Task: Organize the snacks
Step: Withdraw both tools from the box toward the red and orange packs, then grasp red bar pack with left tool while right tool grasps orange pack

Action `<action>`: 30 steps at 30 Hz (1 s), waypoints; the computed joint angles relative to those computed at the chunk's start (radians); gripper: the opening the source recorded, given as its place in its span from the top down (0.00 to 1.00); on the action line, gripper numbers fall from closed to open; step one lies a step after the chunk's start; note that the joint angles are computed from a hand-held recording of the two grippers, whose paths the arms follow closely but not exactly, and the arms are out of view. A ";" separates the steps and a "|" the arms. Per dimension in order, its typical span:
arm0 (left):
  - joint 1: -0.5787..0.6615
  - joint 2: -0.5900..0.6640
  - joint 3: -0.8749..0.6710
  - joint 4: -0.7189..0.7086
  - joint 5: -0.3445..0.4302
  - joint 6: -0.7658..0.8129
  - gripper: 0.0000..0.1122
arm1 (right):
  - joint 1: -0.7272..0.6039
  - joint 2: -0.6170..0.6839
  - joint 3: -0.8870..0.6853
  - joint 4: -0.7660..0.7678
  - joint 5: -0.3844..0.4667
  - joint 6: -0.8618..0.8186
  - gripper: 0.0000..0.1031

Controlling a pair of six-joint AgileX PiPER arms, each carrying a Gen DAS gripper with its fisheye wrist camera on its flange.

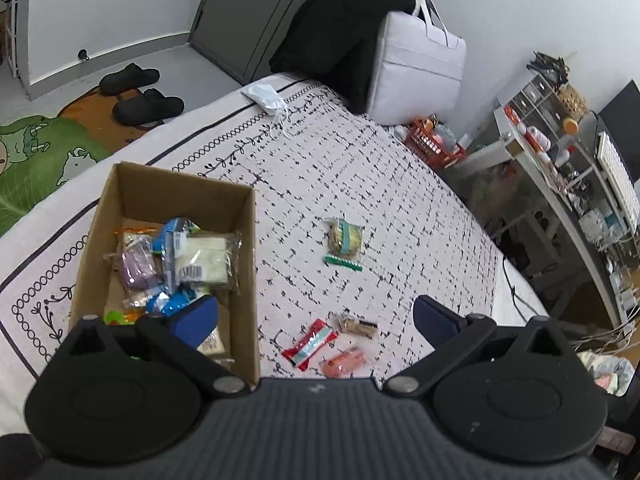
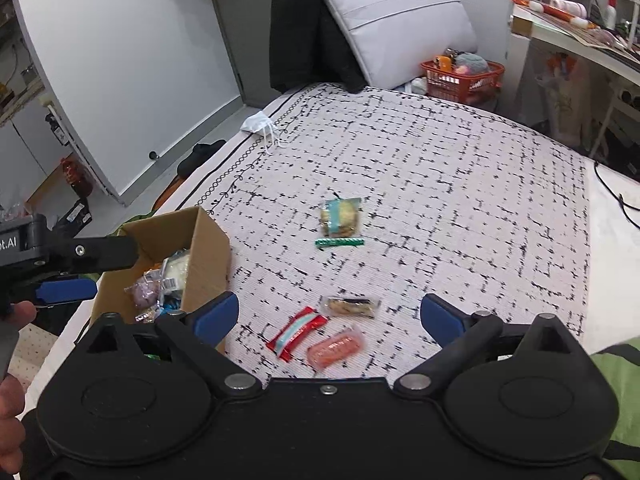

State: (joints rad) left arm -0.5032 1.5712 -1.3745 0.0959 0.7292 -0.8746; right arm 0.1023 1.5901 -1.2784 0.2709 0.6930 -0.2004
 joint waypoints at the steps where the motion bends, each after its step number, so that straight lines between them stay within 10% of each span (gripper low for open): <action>1: -0.013 0.005 -0.007 0.016 0.010 -0.014 0.08 | -0.013 -0.007 0.009 0.015 0.001 -0.017 0.05; 15: -0.154 0.091 -0.096 0.141 0.097 -0.110 0.08 | -0.146 -0.038 0.137 0.199 -0.046 -0.220 0.07; 30: -0.180 0.183 -0.116 0.161 0.054 -0.115 0.28 | -0.209 0.054 0.151 0.354 0.008 -0.299 0.38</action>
